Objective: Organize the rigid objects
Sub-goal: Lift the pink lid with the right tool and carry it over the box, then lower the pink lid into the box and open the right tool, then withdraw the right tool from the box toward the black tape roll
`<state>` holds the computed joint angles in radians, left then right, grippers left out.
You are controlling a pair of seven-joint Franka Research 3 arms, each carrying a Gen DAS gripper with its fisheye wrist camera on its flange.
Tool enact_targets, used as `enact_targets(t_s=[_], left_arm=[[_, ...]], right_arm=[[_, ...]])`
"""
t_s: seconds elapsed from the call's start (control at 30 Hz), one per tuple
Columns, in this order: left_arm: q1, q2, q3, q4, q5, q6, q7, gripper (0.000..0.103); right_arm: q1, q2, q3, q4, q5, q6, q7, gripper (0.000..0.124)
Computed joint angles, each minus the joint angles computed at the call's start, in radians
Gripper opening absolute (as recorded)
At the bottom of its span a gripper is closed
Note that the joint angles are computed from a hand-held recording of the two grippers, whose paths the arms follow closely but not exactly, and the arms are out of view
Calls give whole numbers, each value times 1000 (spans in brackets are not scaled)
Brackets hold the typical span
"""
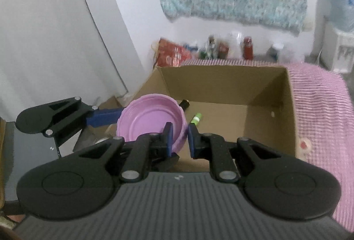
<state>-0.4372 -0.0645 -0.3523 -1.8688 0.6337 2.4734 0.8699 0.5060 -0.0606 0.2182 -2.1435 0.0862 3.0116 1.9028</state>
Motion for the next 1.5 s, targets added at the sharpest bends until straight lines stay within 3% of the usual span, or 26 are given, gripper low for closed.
enact_targets(t_s=[0.1,0.3,0.57,0.73,1.0,1.17,1.37,1.5], left_arm=[[7,130,22,151,-114,-94,118,74],[-5,372,69,442,-226,-284,232,74],[-35,585,122,715,-293,-460,278,74],[-48,652,137,794,-314,-488,300,74],[-68,676,145,843,-336,-516,296,80],[-62,626,136,789,-353,-476,269,84],[-49,474,112,617,-357,-365,215,85],[-32,323,83,444,-360,-227,187,90]], right_arm=[[0,141,-37,202,200,-165,-190,13],[-28,420,-66,568,222,-427,-205,13],[-22,687,-95,919,181,-620,-179,13],[-8,795,-118,1059,136,-683,-176,14],[-9,780,-129,1021,124,-648,-168,20],[-2,669,-139,867,105,-546,-147,25],[-27,458,-107,601,153,-365,-160,30],[-37,258,-81,372,202,-210,-178,40]])
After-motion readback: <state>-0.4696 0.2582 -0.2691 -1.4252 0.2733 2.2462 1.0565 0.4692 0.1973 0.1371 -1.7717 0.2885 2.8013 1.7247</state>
